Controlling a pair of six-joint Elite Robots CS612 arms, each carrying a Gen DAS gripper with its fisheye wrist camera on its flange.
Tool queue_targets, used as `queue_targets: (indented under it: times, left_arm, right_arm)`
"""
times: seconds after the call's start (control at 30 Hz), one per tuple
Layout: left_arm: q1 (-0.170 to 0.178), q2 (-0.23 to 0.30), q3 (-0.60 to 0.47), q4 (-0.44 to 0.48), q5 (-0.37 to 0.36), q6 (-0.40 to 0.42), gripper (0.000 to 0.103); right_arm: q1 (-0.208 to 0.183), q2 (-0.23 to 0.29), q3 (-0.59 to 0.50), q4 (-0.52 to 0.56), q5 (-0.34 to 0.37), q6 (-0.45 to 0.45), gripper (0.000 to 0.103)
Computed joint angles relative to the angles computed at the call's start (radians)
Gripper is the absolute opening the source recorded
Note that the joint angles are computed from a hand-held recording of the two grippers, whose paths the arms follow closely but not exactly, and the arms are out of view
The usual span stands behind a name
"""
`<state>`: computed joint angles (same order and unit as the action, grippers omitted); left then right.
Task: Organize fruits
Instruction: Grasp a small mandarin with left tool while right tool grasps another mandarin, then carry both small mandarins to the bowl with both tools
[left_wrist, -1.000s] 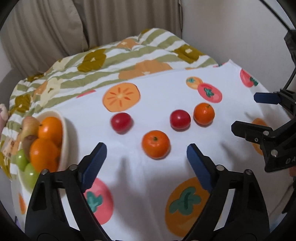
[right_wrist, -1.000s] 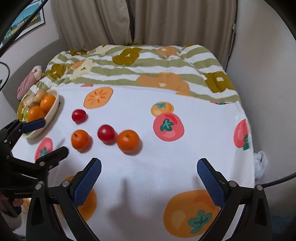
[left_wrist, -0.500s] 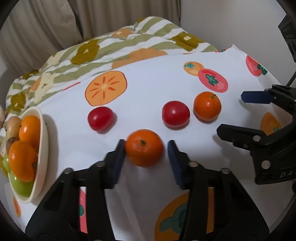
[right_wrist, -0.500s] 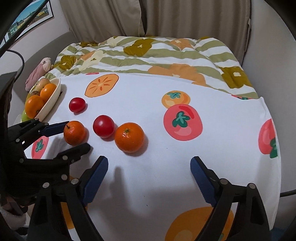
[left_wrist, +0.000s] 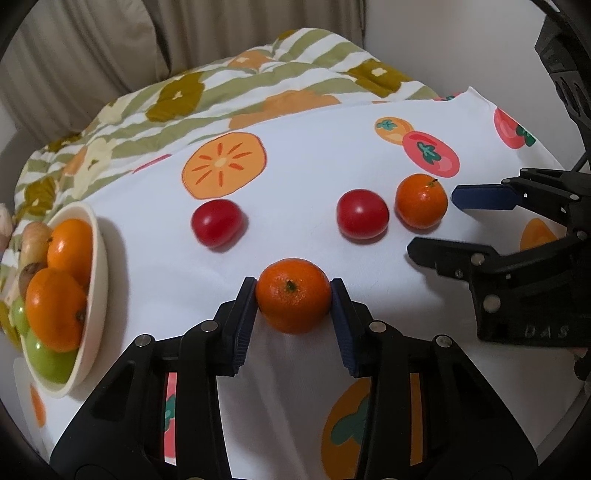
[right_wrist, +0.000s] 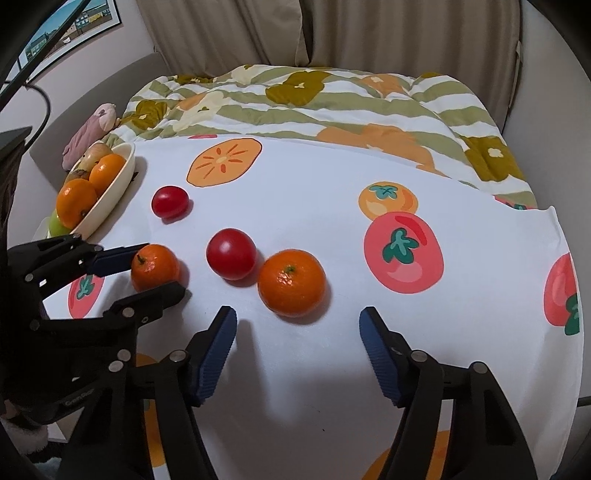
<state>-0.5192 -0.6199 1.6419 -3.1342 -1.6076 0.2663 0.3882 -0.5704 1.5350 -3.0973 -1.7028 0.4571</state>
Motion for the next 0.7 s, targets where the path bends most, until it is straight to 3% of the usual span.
queue_targets:
  times: [0.2,0.43,0.7]
  left_arm:
    - [0.007,-0.008,0.009,-0.006,0.008,-0.02,0.043]
    - [0.013,-0.015,0.016,-0.013,0.015,-0.038,0.043]
    - [0.026,-0.03,0.029,-0.03,0.006,-0.044,0.043]
  right_arm:
    - [0.0,0.006,-0.018,0.016,0.0,-0.005,0.054]
    - [0.002,0.012,-0.033,0.025,-0.015,-0.031,0.035]
    - [0.009,0.001,-0.026,0.009,-0.049,-0.037,0.035]
